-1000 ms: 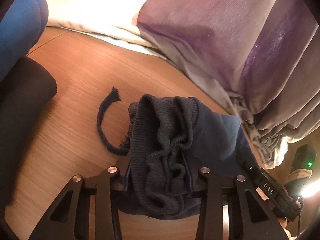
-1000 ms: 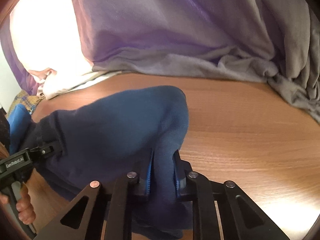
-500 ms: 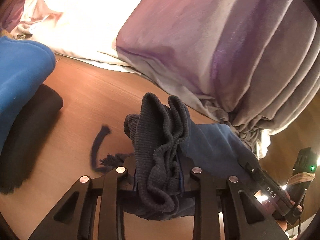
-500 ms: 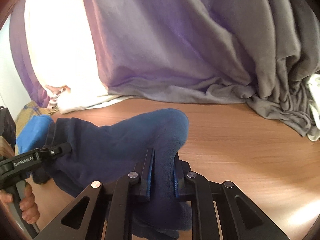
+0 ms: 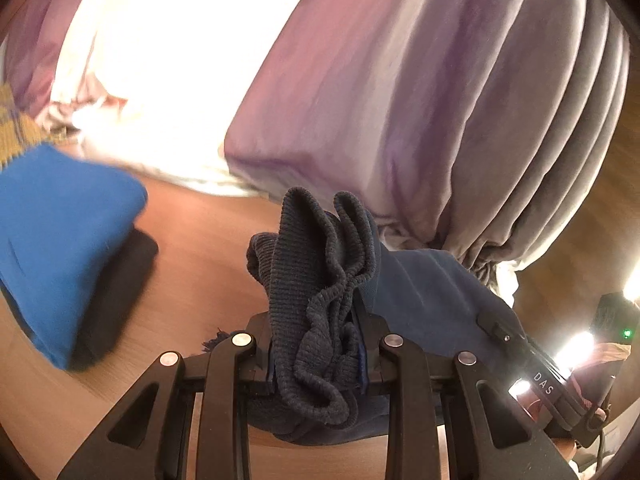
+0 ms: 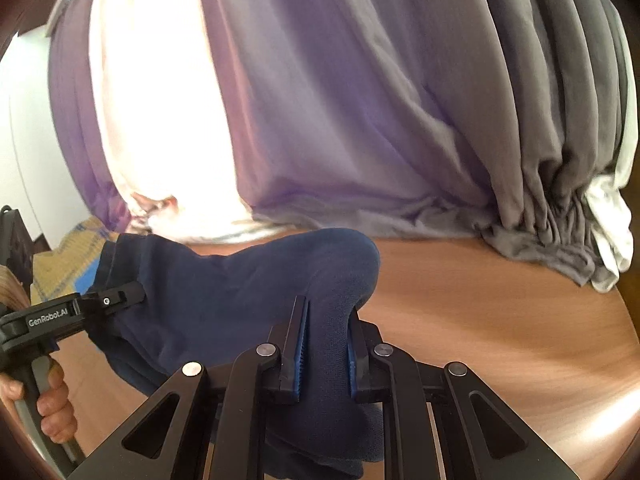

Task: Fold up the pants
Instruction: 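Lift the folded pants with both tools and carry them toward the clothes stack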

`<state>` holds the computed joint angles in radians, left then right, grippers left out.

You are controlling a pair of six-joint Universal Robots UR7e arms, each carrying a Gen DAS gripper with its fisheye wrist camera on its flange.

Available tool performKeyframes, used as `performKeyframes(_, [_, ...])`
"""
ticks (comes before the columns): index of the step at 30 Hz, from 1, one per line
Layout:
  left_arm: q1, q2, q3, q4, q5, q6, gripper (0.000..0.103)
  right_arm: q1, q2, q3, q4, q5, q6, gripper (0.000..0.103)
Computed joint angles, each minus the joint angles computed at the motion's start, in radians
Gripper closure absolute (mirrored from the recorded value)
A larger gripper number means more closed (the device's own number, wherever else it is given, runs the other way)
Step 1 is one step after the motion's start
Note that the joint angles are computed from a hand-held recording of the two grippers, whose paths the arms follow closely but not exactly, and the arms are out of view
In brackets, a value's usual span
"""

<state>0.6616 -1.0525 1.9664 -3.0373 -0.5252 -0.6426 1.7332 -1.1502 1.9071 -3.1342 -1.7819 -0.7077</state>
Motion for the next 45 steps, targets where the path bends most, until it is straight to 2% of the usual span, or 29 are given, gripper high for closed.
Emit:
performKeyframes(3, [-0.009,-0.041,0.004,-0.013,0.009,0.064,0.075,0.028,0.004,-0.001,-0.031,0.017,0.003,0.086])
performKeyframes(8, [-0.009,-0.133,0.013,-0.024,0.016,0.207,0.075,0.097,0.05,-0.013,-0.118,0.003,0.01,0.086])
performKeyframes(12, [0.012,-0.225,0.009,-0.023,-0.032,0.358,0.075,0.165,0.125,-0.036,-0.204,-0.034,0.03,0.086])
performKeyframes(15, [0.054,-0.311,-0.018,0.039,-0.119,0.47,0.075,0.225,0.201,-0.069,-0.294,-0.088,0.06,0.086])
performKeyframes(20, [0.149,-0.414,-0.093,0.199,-0.276,0.58,0.075,0.343,0.358,-0.163,-0.443,-0.231,0.095,0.086])
performKeyframes(24, [0.221,-0.463,-0.143,0.296,-0.364,0.651,0.075,0.404,0.467,-0.244,-0.494,-0.324,0.122,0.086])
performKeyframes(28, [0.28,-0.485,-0.169,0.359,-0.417,0.673,0.075,0.439,0.556,-0.322,-0.484,-0.387,0.16,0.086])
performKeyframes(33, [0.338,-0.521,-0.158,0.402,-0.449,0.667,0.075,0.454,0.634,-0.389,-0.441,-0.42,0.171,0.086])
performKeyframes(38, [0.377,-0.572,-0.118,0.433,-0.454,0.643,0.075,0.463,0.669,-0.406,-0.381,-0.422,0.224,0.086])
performKeyframes(41, [0.405,-0.602,-0.097,0.47,-0.464,0.633,0.075,0.473,0.69,-0.401,-0.369,-0.431,0.226,0.086])
performKeyframes(45, [0.447,-0.624,-0.079,0.525,-0.483,0.602,0.075,0.477,0.707,-0.39,-0.315,-0.443,0.282,0.086])
